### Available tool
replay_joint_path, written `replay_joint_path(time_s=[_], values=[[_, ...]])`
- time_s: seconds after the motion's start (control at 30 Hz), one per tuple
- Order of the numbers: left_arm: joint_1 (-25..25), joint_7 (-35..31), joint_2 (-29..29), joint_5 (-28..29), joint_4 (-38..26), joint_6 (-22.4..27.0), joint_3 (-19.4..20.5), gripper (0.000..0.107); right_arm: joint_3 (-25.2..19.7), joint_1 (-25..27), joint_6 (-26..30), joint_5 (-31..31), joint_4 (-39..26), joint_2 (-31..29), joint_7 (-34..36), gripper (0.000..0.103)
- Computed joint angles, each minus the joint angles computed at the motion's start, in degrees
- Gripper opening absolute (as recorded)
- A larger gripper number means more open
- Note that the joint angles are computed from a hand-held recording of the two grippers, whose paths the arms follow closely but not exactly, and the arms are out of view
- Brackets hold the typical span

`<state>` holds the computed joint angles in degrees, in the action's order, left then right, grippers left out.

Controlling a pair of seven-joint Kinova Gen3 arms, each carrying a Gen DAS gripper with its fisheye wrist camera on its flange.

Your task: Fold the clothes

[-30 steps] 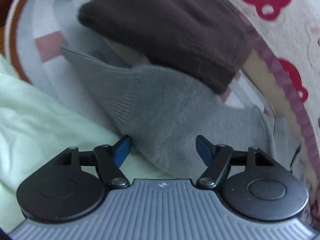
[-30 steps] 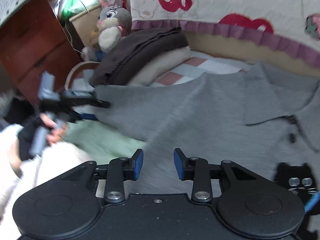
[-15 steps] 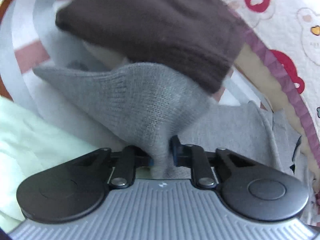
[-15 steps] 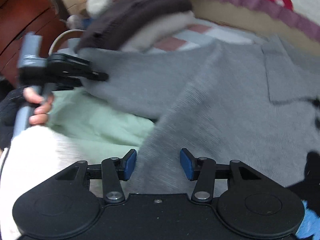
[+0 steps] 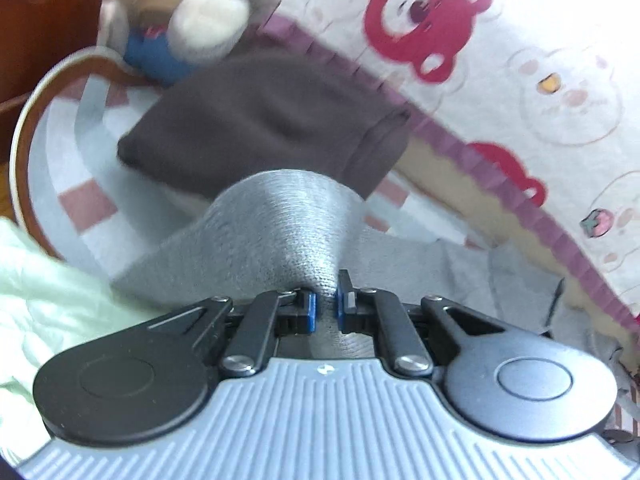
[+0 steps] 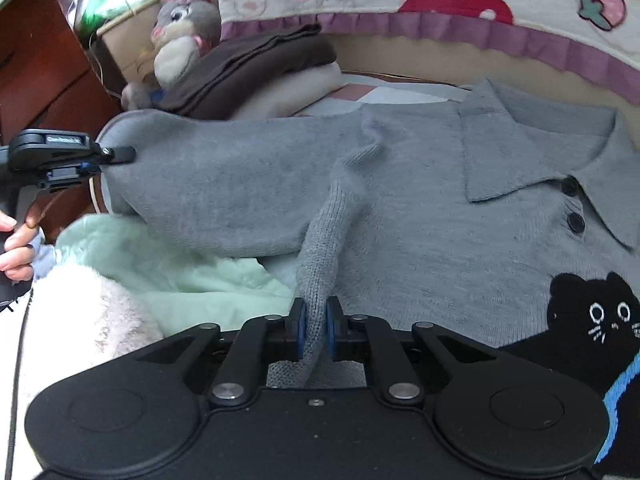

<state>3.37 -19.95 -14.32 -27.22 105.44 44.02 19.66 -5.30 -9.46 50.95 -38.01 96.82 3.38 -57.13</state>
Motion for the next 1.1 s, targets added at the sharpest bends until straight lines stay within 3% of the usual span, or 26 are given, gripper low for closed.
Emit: replay_joint_path(time_s=[0.1, 0.23, 0.33, 0.47, 0.57, 0.63, 0.7, 0.77, 0.83, 0.9, 1.0, 1.1], values=[[0.51, -5.17, -1.21, 0.96, -2.1, -0.66, -2.06, 0.008, 1.33, 0.93, 2.1, -3.6, -0.06, -0.1, 3.41, 0.011], [-1.55, -12.31, 0.94, -1.59, -7.44, 0.18, -3.37, 0.008, -4.17, 9.17, 5.68, -11.69, -0.01, 1.18, 10.29, 0.011], [-1.96, -19.3, 4.01, -1.84, -12.54, 0.08, -6.62, 0.008, -5.63, 9.98, 9.81, -13.4, -3.12, 4.17, 12.66, 0.011], [-1.23, -24.08, 9.01, -8.02, -19.44, 2.61, -7.69, 0.008, -1.93, 3.19, 15.34, -12.75, -8.59, 7.23, 14.98, 0.011], [0.03, -22.57, 13.71, -13.08, -21.25, 5.41, -7.6, 0.009, 1.12, -4.27, 13.96, -7.69, -10.88, 9.24, 10.98, 0.012], [2.02, -19.97, 17.84, -14.32, -22.76, 10.05, -9.48, 0.018, 2.93, -8.53, 11.48, -3.48, -10.86, 11.04, 7.5, 0.013], [3.38, -16.97, 20.56, -13.02, -23.47, 13.68, -11.94, 0.018, 2.38, -8.54, 11.65, -2.51, -10.97, 12.52, 5.75, 0.018], [2.99, -14.75, 19.78, -10.87, -21.61, 13.58, -12.76, 0.024, -0.11, -4.31, 12.81, -5.28, -10.43, 12.47, 5.3, 0.021], [4.52, -13.42, 17.42, -9.57, -18.53, 11.52, -14.95, 0.052, -2.33, 1.0, 14.27, -9.94, -9.33, 12.08, 4.9, 0.033], [4.59, -15.83, 15.37, -5.74, -17.12, 10.77, -16.18, 0.065, -3.75, 5.43, 13.35, -12.03, -7.34, 10.87, 5.89, 0.037], [6.34, -18.17, 13.41, 1.25, -14.0, 6.2, -20.98, 0.066, -7.26, 11.6, 10.22, -10.55, -5.77, 8.9, 3.82, 0.037], [10.86, -18.04, 12.46, 8.24, -10.49, -0.41, -28.94, 0.066, -5.73, 11.43, 6.24, -5.72, -4.85, 7.35, 1.18, 0.038]])
